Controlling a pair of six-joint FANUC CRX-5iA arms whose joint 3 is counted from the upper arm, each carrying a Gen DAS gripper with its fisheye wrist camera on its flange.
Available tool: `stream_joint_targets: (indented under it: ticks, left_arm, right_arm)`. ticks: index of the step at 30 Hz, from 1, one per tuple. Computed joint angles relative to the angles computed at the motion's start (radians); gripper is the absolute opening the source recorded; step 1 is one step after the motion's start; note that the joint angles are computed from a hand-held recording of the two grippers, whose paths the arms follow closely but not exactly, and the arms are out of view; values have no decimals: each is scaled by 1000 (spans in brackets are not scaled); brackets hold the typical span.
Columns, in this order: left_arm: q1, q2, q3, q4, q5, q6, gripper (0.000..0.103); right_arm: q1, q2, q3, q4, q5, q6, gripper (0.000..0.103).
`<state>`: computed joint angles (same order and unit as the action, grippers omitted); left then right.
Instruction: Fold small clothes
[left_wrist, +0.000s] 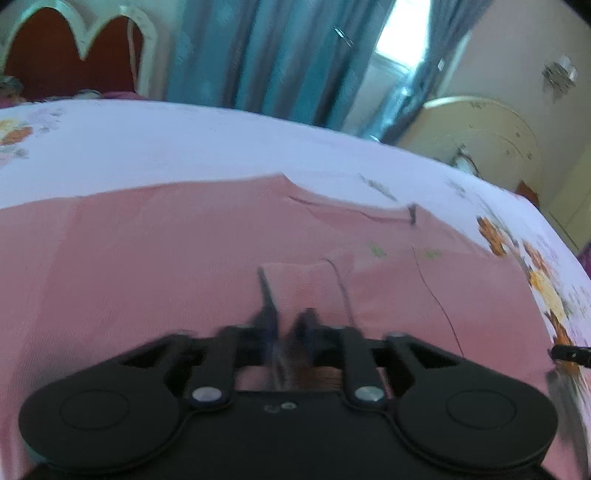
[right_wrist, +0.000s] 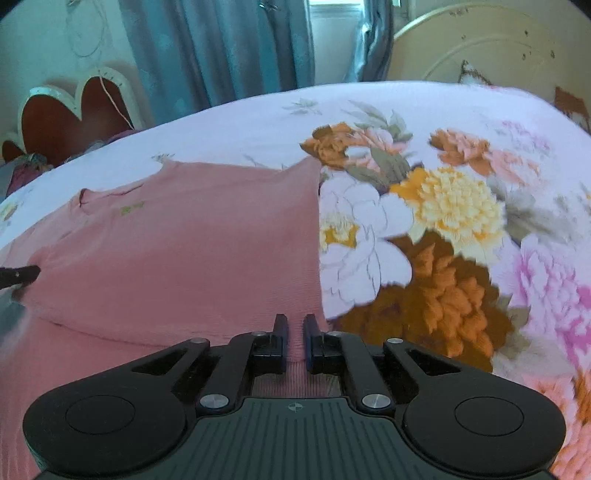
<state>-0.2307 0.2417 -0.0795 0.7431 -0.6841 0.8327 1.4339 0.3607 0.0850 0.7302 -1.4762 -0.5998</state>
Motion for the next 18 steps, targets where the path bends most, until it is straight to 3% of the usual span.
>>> stream_joint_targets:
  ticks: [4,6,8,11,13,15,16,18]
  left_arm:
    - [-49,-29,-58,114,148,-105,30]
    - [-76,-3,-20,135,105,-132,35]
    - [-104,40,61,46,30,-105,41]
    - [-131,76,105,-12,7,-105,45]
    - [-117,84,99,-2,10,-101,42]
    - [-94,92,92,45,-1,-131,27]
    - [-86,94,95,47,-5,-132,24]
    - [-80,107,113,48,-15,-126,24]
  right_arm:
    - [-56,6,-19,89,68,-31,8]
    - [-104,25,-7,129,159,25,8]
    - [-151,54,23,138,286,122,8]
    - [-185,106,86,119,389,306,8]
    - [-191,100,73,122,373,324,8]
    - [-193,84,54,101,242,270,8]
    - [-196,78,51,75,151,230,8]
    - [-215,23,-17,41,86,128,8]
